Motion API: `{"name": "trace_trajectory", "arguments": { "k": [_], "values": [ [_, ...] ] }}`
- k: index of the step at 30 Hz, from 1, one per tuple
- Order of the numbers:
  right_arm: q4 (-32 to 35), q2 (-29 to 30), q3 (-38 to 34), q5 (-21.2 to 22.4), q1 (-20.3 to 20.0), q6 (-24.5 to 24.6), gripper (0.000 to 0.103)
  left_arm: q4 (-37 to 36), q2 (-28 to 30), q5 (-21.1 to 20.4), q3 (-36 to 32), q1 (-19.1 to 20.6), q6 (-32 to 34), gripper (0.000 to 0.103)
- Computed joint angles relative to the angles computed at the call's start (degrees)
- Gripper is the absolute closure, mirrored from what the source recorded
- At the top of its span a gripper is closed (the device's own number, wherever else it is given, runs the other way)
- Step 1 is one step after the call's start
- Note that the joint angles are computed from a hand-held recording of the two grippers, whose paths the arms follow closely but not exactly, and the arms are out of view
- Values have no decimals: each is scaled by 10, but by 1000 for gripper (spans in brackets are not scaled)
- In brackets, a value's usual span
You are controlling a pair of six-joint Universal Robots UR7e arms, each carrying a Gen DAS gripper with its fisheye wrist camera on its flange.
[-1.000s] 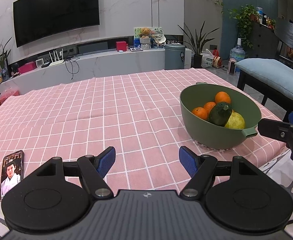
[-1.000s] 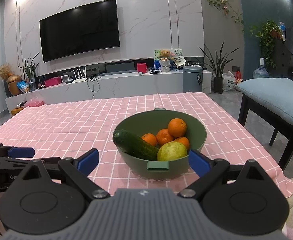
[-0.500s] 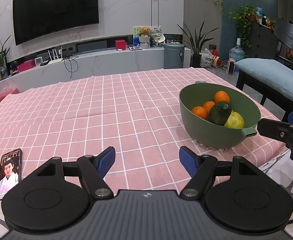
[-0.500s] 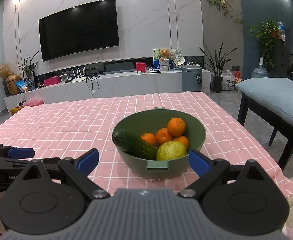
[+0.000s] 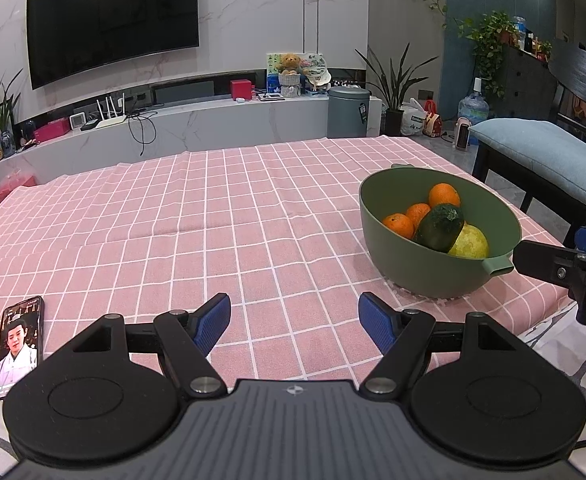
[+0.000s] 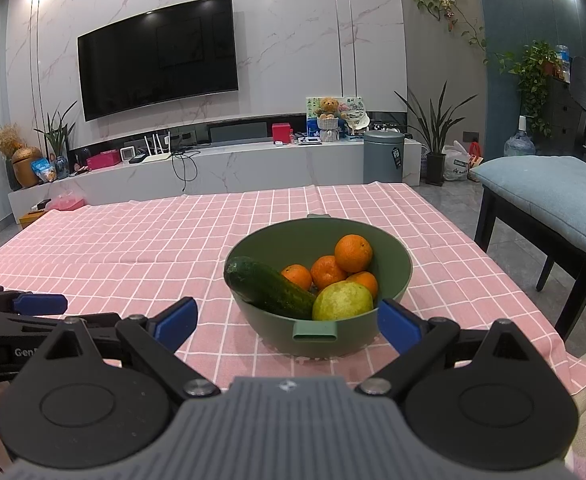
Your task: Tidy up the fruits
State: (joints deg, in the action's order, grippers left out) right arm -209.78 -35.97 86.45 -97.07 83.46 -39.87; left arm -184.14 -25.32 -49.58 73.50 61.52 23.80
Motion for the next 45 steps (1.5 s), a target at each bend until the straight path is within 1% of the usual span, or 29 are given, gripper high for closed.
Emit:
{"name": "trace_trajectory", "arguments": {
  "k": [26,45],
  "values": [
    [-6,3,0,-7,2,-6,10,-3,-4,1,13,-8,-10,17],
    [-4,4,-3,-14,4,-12,10,6,-6,-2,4,-3,-16,17]
  ]
}}
